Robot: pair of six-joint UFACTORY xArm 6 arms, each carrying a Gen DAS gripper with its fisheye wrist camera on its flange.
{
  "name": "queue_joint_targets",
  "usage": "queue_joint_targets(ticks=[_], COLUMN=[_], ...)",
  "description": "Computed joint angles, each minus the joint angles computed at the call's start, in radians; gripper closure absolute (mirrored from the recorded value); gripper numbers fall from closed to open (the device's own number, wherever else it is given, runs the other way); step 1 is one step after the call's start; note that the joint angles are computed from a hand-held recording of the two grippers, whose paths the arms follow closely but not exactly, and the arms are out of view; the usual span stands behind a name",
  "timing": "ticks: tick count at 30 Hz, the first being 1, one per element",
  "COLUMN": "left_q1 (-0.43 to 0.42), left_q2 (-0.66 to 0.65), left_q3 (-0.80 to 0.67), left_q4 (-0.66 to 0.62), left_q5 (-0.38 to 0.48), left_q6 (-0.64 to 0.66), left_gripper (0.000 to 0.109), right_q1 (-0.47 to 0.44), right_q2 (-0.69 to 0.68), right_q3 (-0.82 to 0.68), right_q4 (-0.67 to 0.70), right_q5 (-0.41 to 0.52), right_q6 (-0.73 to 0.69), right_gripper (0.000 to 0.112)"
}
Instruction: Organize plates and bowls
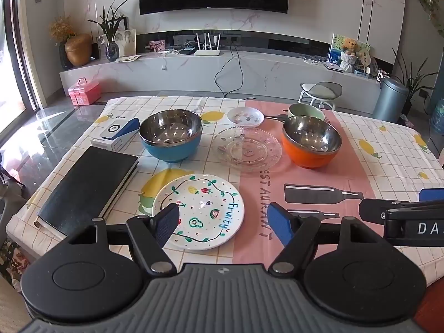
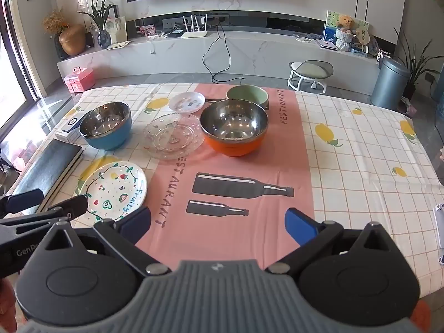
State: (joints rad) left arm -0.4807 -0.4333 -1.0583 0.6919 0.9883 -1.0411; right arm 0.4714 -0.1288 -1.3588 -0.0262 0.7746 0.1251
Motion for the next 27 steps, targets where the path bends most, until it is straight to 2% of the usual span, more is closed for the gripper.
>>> queue_joint_targets(ticks=[7, 16, 18, 27], left_q1=[-0.013, -0.02, 0.012, 0.017], left_q2=[0.015, 0.01, -0.022, -0.031], left_q3=[-0.016, -0.025, 0.027, 0.041], left_q4=[-0.001, -0.033, -0.045, -0.066], left_q5=[0.009, 0.003, -0.04, -0.06], left_q6=[-0.014, -0.025, -0.017, -0.017], left_gripper=[0.032, 0.035, 0.035, 0.035], right_q1=[0.003, 0.004, 0.005, 0.012], right_q2=[0.0, -0.009, -0.01, -0.016], right_q3=[-0.003, 0.009, 0.01, 0.016], right_q4=[-0.006, -0.012, -0.014, -0.031], right_q5=[0.006, 0.001, 0.002, 0.008], right_q6=[0.006, 0.005, 0.006, 0.017], right_gripper=[0.012, 0.012, 0.012, 0.012])
